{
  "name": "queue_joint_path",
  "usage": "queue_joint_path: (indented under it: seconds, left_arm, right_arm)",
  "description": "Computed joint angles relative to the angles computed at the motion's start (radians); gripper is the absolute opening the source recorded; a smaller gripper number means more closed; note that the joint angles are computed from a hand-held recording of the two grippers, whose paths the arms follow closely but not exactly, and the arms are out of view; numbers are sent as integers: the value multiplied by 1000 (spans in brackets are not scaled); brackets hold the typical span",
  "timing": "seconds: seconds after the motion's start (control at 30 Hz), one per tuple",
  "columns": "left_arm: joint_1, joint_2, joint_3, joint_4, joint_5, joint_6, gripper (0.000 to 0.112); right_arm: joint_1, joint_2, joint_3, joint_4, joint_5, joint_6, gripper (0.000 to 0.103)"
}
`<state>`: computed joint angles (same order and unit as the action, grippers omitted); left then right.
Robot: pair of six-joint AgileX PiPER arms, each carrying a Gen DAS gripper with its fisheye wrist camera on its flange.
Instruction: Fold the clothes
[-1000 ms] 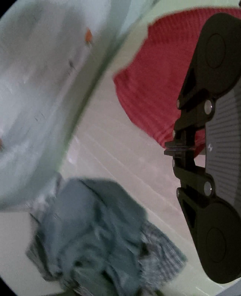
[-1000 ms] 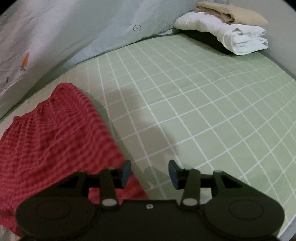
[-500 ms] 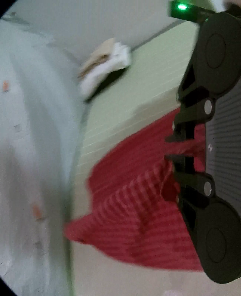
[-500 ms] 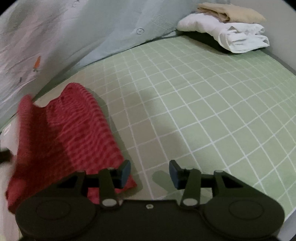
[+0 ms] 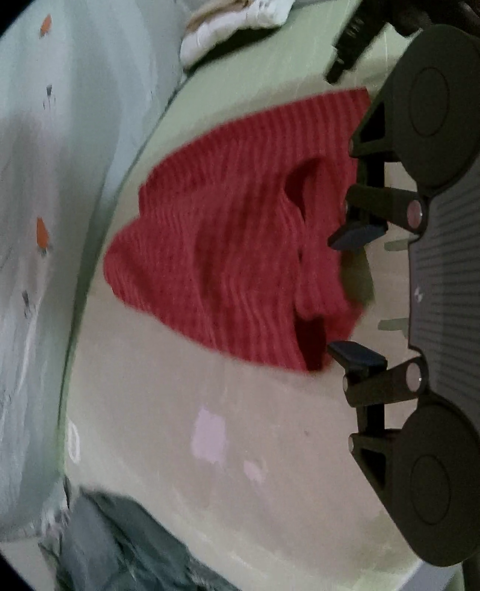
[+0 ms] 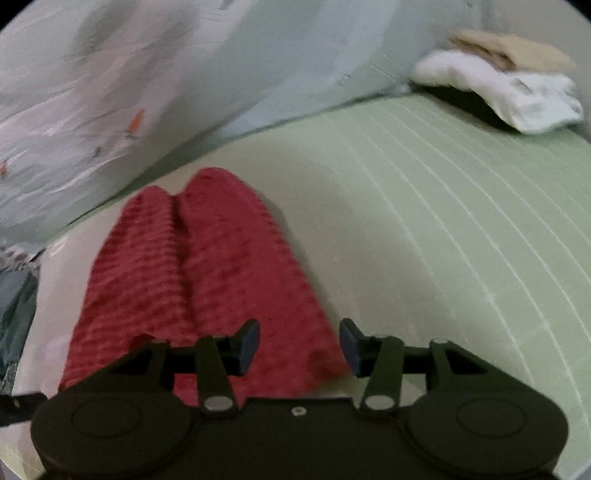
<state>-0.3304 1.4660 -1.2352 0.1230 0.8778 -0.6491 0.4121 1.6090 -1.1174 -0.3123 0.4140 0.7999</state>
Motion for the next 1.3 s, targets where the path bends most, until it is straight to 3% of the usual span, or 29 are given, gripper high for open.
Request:
queue_joint_path:
  seconds: [0.17, 0.3, 0.43, 0.6, 0.8, 0.97, 1.13, 1.23, 1.3]
  left_arm:
    - [74, -21, 29, -44, 13, 70, 57]
    - [126, 15, -5, -90, 20, 155, 57]
    - [160, 64, -47, -135, 36, 237, 58]
    - [197, 132, -90, -196, 51, 325, 58]
    - [205, 192, -119, -244, 72, 403, 58]
    - [185, 215, -132, -222, 76, 400, 58]
    - [108, 160, -128, -93, 57, 271, 62]
    - [41, 110, -104, -11, 30, 159, 70]
    - [-12, 93, -87, 28, 16, 74, 70]
  right_arm:
    - [75, 114, -142, 14, 46, -102, 46]
    - [130, 219, -272, 25, 114, -220, 36]
    - [167, 301, -381, 45, 178, -331, 35]
    - [219, 379, -470, -60, 247, -355, 32]
    - [225, 407, -507, -176, 257, -231, 9]
    - [219, 313, -430, -368, 234, -16, 2]
    - [210, 81, -258, -588, 236, 194, 1]
    - [167, -31, -143, -587, 219, 153, 1]
    - [102, -52, -78, -461, 183, 24, 2]
